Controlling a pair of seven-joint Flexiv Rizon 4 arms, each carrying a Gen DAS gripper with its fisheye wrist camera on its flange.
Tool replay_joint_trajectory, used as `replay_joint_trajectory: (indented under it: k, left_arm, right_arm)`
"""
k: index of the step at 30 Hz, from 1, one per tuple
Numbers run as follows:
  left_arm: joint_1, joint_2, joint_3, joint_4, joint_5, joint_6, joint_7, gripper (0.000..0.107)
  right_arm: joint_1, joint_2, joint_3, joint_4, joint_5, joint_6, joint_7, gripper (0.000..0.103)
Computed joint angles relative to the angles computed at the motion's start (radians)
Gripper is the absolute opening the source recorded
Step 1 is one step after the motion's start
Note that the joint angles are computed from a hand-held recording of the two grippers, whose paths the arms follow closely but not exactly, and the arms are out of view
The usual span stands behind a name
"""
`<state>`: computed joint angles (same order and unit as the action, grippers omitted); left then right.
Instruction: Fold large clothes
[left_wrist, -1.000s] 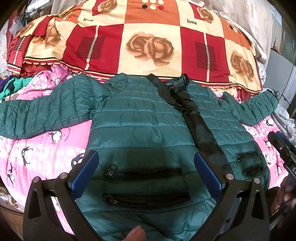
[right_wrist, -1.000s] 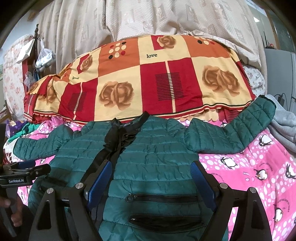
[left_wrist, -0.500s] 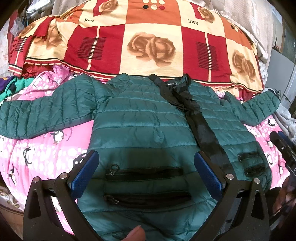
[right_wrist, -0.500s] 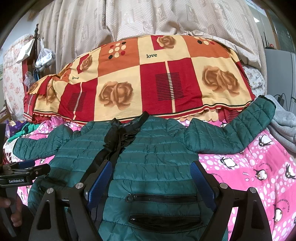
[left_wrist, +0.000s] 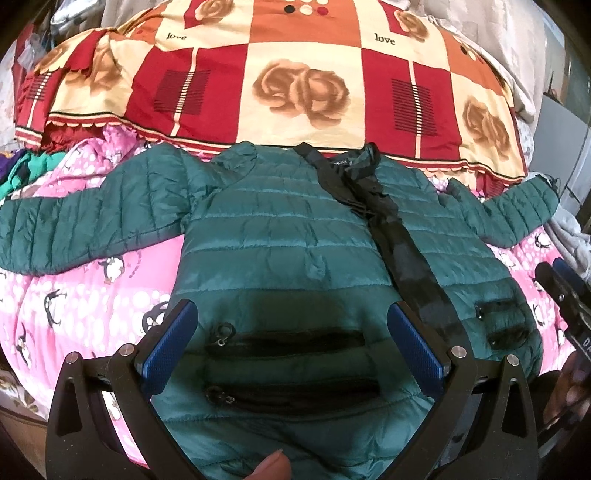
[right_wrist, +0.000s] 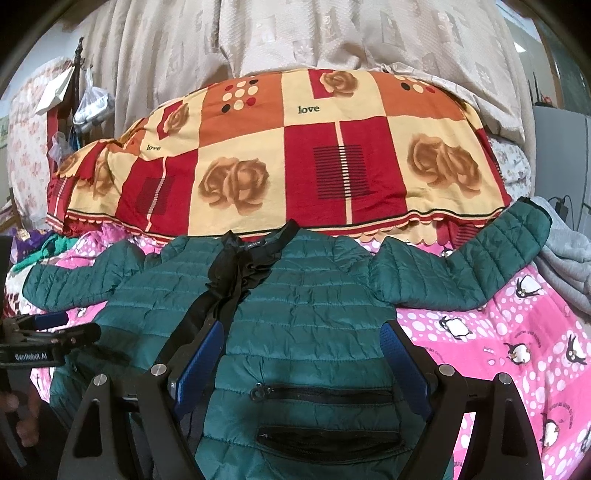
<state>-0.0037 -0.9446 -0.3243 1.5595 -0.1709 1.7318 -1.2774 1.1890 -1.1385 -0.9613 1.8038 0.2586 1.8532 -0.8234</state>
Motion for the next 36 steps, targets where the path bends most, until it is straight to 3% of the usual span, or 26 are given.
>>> replay_joint_trajectory:
  k: [30, 35, 36]
  left_arm:
    - [0.038, -0.021, -0.055, 0.000, 0.029, 0.030, -0.019, 0.103]
    - [-0.018, -0.011, 0.015, -0.013, 0.013, 0.009, -0.026, 0.103]
    - [-0.052, -0.006, 0.062, -0.021, 0.004, -0.004, -0.027, 0.103]
  right_arm:
    - [-0.004, 0.010, 0.005, -0.001, -0.013, -0.012, 0.025, 0.085]
    - [-0.007, 0.013, 0.008, 0.005, -0.009, 0.003, 0.017, 0.085]
    - [-0.005, 0.012, 0.007, 0.002, -0.007, -0.002, 0.017, 0.085]
